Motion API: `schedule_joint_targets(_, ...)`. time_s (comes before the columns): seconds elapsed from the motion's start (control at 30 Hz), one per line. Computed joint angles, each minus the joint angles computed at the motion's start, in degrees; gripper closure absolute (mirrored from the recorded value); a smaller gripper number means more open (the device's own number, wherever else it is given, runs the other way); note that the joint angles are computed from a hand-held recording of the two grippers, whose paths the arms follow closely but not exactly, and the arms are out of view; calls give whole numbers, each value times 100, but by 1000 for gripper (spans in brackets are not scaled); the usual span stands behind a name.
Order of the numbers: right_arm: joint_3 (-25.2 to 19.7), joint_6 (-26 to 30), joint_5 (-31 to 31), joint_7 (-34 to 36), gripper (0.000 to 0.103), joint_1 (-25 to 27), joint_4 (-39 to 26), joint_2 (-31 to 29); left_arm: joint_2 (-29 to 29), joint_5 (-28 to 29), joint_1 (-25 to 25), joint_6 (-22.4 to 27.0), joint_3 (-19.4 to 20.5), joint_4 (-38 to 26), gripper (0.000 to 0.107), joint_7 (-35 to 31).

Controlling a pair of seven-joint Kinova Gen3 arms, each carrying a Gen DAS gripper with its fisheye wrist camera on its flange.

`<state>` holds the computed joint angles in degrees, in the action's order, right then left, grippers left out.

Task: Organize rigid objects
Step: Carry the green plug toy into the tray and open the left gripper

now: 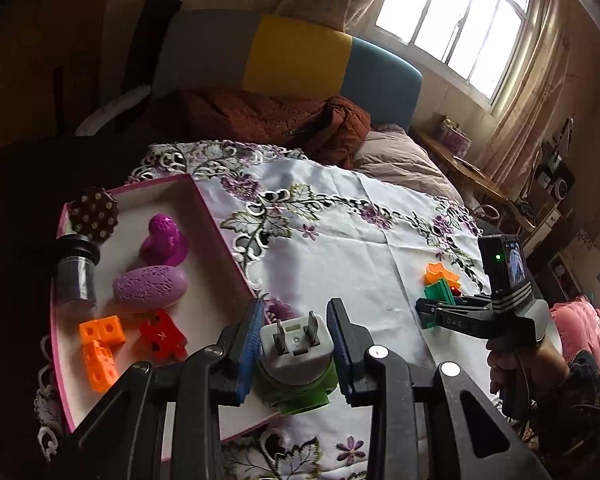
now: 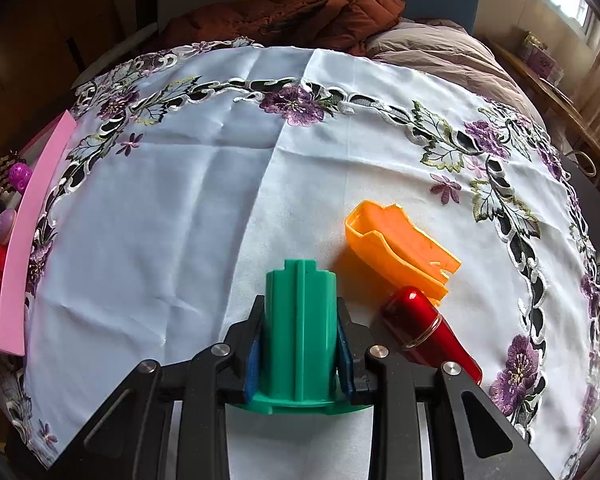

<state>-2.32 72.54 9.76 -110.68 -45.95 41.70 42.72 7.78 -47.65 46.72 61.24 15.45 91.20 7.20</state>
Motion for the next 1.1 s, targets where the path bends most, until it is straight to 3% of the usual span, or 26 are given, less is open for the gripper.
schedule_joint_targets(0.17, 10, 17, 17, 13, 73, -15, -22, 9, -436, 224, -143, 212, 81, 450, 75, 376)
schedule_joint_targets(0.37, 22, 4, 41, -6, 73, -36, -6, 1, -1148, 1172, -729, -310, 225, 1117, 75, 401)
schedule_joint_targets(0.47, 33, -16, 78, -8, 73, -56, 24, -11, -1269, 1465, -1072, -323, 371, 1260, 75, 380)
schedule_joint_targets(0.57, 34, -23, 99, -8, 73, -64, 37, -18, -1233, 1890, -1304, -522, 271, 1400, 75, 118)
schedule_joint_targets(0.6, 32, -23, 98, -12, 73, -60, 39, -21, -1169, 1919, -1353, -515, 280, 1433, 71, 168)
schedule_joint_targets(0.77, 25, -22, 102, -7, 73, -56, 40, -21, -844, 1455, -1310, 246, 622, 1105, 67, 397)
schedule_joint_targets(1.1, 50, -17, 166, 17, 73, -103, 47, -25, -387, 1047, -664, 1431, 461, 606, 64, 629)
